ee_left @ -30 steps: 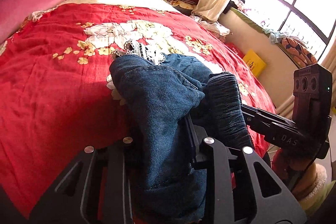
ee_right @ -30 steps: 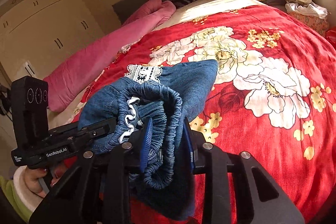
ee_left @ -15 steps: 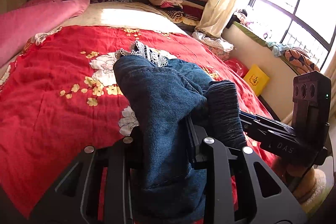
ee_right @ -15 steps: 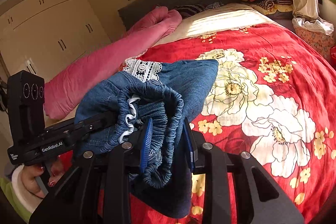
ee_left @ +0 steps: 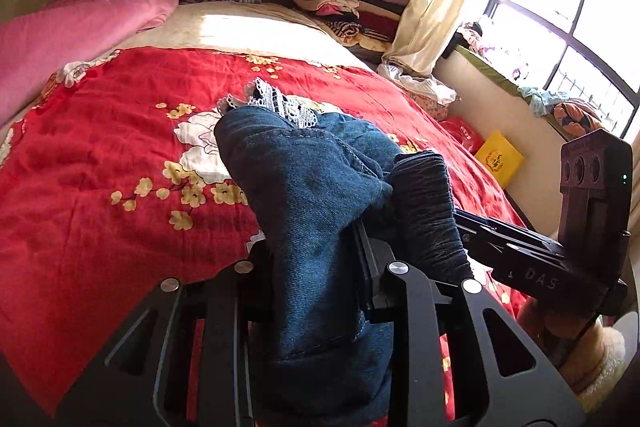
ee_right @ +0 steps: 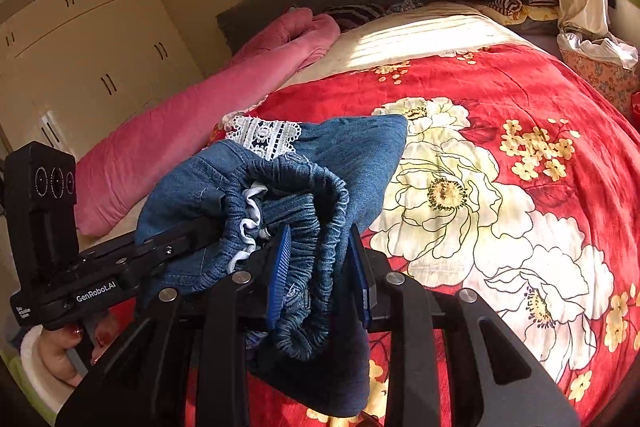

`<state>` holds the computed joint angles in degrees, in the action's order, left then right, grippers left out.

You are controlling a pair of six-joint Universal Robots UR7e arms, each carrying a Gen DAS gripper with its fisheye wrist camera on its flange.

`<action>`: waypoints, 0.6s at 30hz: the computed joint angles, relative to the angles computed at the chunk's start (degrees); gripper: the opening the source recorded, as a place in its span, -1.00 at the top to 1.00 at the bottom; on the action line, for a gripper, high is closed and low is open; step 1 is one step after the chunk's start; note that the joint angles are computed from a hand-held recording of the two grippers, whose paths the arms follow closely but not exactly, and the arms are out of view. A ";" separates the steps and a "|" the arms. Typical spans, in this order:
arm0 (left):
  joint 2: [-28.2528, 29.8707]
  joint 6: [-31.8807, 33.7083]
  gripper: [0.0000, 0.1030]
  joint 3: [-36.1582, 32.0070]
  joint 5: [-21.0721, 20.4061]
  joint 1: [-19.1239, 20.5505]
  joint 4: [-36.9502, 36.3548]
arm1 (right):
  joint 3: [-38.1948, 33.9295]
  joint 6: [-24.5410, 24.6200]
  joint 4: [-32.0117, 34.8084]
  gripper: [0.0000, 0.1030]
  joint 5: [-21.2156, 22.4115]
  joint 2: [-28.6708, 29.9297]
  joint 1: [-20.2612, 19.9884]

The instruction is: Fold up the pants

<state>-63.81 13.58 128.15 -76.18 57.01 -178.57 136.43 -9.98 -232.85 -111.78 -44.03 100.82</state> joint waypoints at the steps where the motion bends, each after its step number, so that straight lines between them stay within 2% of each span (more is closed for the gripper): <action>1: 0.60 -0.11 0.61 -0.46 0.20 0.24 0.33 | -0.39 0.04 0.40 0.48 -0.40 0.31 -0.24; 9: 5.40 -0.68 0.60 -2.78 2.19 3.19 0.70 | -2.59 1.51 3.27 0.48 -0.01 2.97 -4.90; 14: 5.91 -1.07 0.36 -3.23 2.74 4.60 1.53 | -1.67 3.93 2.67 0.43 2.90 3.15 -7.49; 18: 6.18 -1.26 0.19 -3.29 3.02 5.22 1.40 | -0.72 5.38 1.39 0.20 3.43 3.35 -8.24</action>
<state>-57.63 12.32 124.86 -73.16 62.23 -177.17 135.71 -4.60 -231.46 -108.34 -40.69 92.58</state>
